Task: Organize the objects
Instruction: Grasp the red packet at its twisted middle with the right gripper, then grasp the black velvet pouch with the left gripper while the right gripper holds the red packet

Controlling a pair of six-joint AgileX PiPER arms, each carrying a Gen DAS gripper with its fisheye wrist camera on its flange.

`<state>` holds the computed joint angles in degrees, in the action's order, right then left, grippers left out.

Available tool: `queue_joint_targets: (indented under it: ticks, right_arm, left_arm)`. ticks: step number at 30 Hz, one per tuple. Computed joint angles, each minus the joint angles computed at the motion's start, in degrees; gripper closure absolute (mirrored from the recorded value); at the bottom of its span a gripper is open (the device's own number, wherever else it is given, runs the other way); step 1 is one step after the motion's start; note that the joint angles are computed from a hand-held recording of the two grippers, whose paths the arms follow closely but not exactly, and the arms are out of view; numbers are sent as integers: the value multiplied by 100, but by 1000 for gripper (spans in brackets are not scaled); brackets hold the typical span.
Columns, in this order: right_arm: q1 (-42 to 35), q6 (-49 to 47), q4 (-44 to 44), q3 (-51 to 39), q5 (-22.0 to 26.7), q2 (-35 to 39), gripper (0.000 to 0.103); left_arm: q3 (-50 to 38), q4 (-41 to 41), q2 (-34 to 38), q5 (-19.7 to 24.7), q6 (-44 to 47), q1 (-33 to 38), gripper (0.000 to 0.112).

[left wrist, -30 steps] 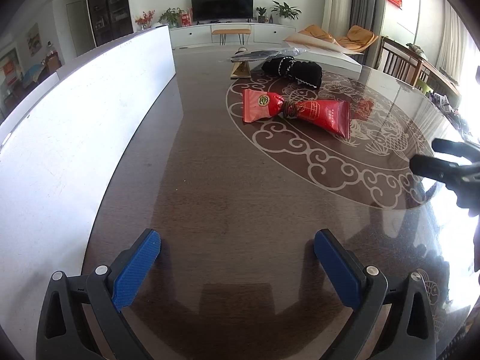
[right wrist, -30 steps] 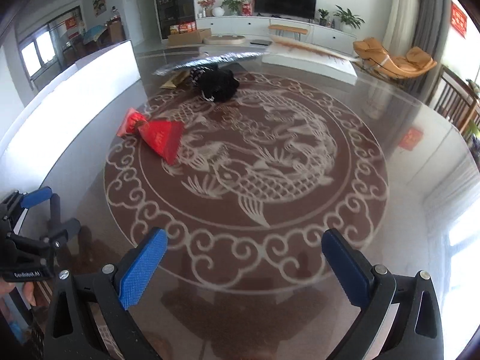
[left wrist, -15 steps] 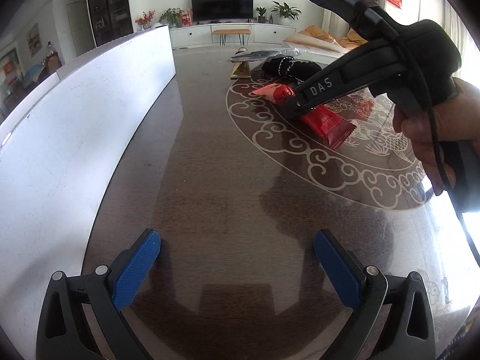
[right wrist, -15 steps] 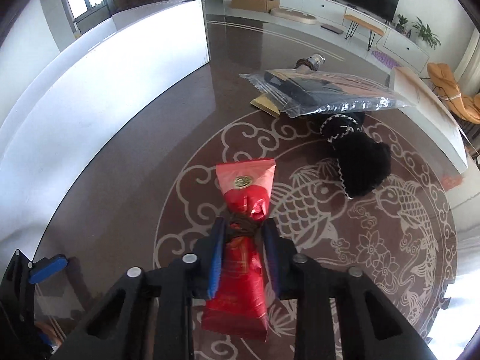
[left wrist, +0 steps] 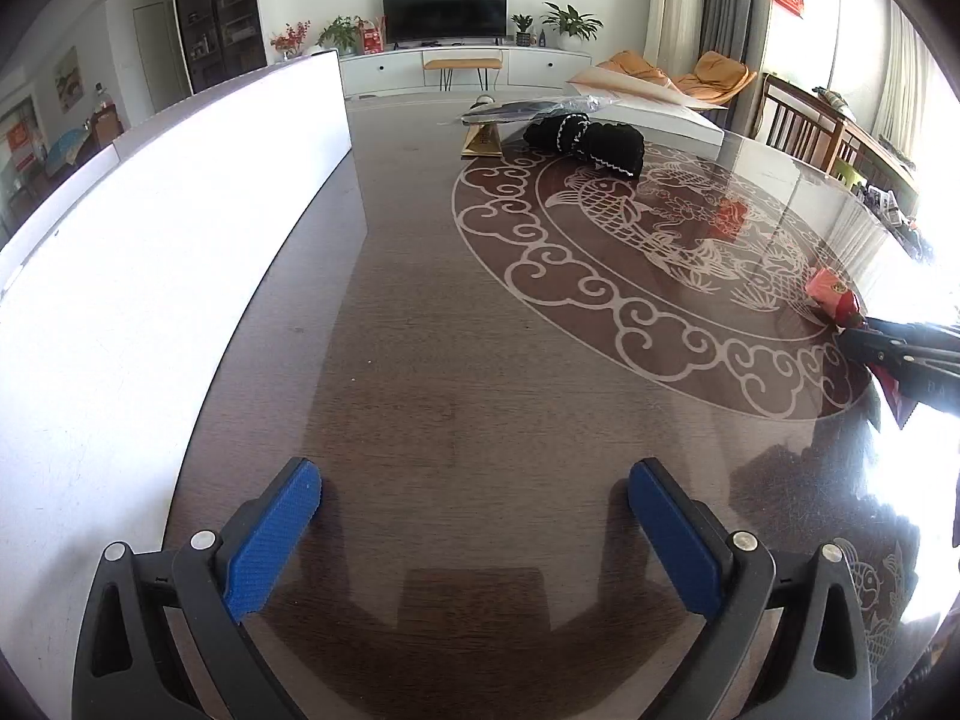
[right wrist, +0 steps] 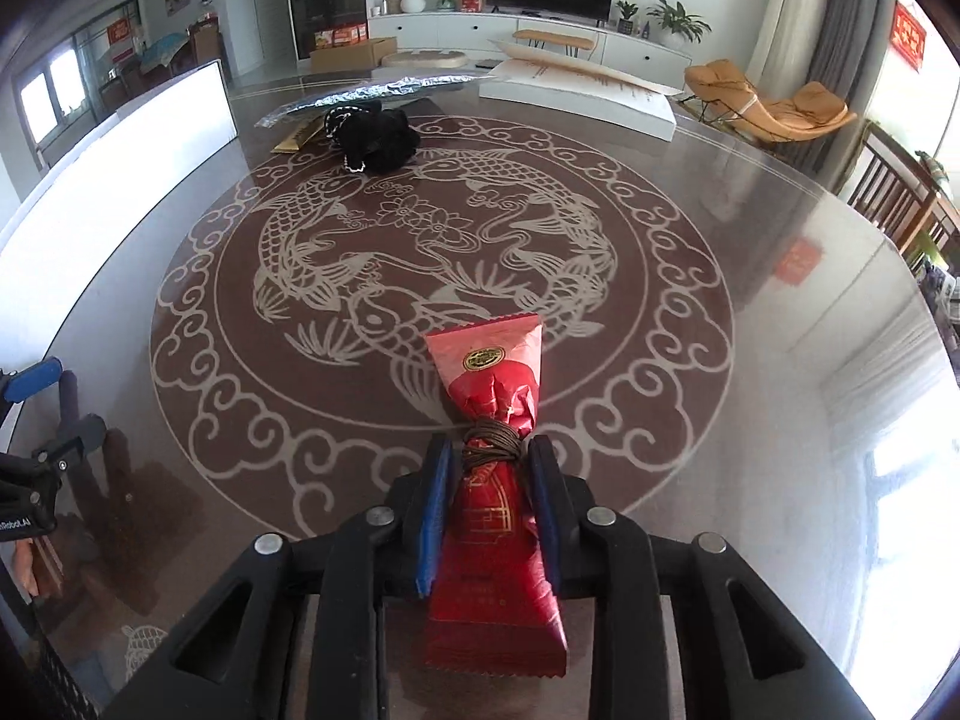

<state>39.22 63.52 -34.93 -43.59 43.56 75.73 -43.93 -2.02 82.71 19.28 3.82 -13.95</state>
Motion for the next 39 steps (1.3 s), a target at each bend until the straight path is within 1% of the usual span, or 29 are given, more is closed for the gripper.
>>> queue_joint_targets:
  ticks: [1,2,3,4,5,7,9,11,12,13,15,16,17,18,19,20,21,24,26,28,29,31,32,33,34,35,37,38,39]
  right_arm:
    - [70,192,-89,142,-36,-112,41]
    - [120,387,-198,288,-110,-223,35]
    - [229,657,-363,403,-144,-304,33]
    - [327,865,-517,497,-124,-358,30]
    - [417,1054,-667,574,-111,-391,26]
    - [365,1081,-713,585,-224,-346,24]
    - [297,859,-601,531,-334,-261,18]
    - [259,569,-444,419,-421,-95,6]
    - [238,484,-394,393,-449,-58,4]
    - [214,458,-376,404,-479,-61,3]
    - [226,477,-383,438,-476,-99,3]
    - [226,477,-383,438,-476,-99,3]
    - [225,475,-383,436,-475,-98,3]
    - [231,483,-387,439,-468,-105,3]
    - [228,488,-394,437,-473,-97,3]
    - [230,482,-387,442,-472,-105,3]
    - [230,482,-387,442,-472,-105,3]
    - [224,472,-383,444,-492,-103,3]
    - [217,391,-347,463,-546,-144,3]
    - [164,251,-283,507,-693,-205,3]
    - [147,232,-273,542,-756,-248,3]
    - [93,266,-280,604,-839,-326,3]
    - [50,275,-264,637,-888,-366,4]
    - [-2,270,-238,665,-940,-400,3]
    - [-63,237,-191,695,-996,-434,3]
    - [-84,236,-178,718,-1037,-464,3]
    - [-129,188,-142,727,-1084,-478,3]
    - [-120,196,-147,724,-1077,-477,3]
    - [-115,201,-155,715,-1068,-464,3]
  left_arm:
    - [0,-5,1,-4,44,-12,9]
    - [11,-169,5,-15,248,30,9]
    - [-1,-492,12,-4,653,125,9]
    - [15,-680,8,-16,864,165,9]
    - [14,-691,18,-29,861,160,9]
    - [15,-651,18,-29,811,151,9]
    - [-7,-431,31,-7,554,102,9]
    - [-68,19,32,118,-32,-10,9]
    - [-157,-17,68,237,-147,-6,9]
    - [-217,-282,77,294,-62,1,9]
    - [-428,-1347,197,386,685,-72,9]
    - [-647,-1920,366,531,1086,-125,9]
    - [-946,-2323,600,707,1305,-202,9]
    - [-1303,-2502,882,848,1295,-304,9]
    - [-1716,-2473,1182,934,1056,-454,9]
    - [-2175,-2261,1459,1006,603,-616,9]
    - [-2663,-1938,1749,1032,66,-791,9]
    - [-4380,-682,2694,1417,-1536,-1128,9]
    - [-5526,-64,3386,1722,-2377,-1255,9]
    - [-6672,706,4096,2259,-3241,-1392,9]
    - [-7245,1023,4457,2556,-3529,-1445,9]
    - [-8383,1410,5135,3267,-3781,-1509,9]
    - [-8728,1474,5355,3436,-3761,-1499,10]
    - [-8845,1462,5452,3456,-3695,-1475,20]
    - [-8733,1298,5433,3303,-3500,-1412,49]
    - [-8391,1115,5312,3014,-3199,-1343,60]
    - [-7257,999,4734,2295,-2866,-1241,70]
    - [-6684,948,4389,2085,-2698,-1208,71]
    - [-6111,703,4025,1947,-2354,-1152,71]
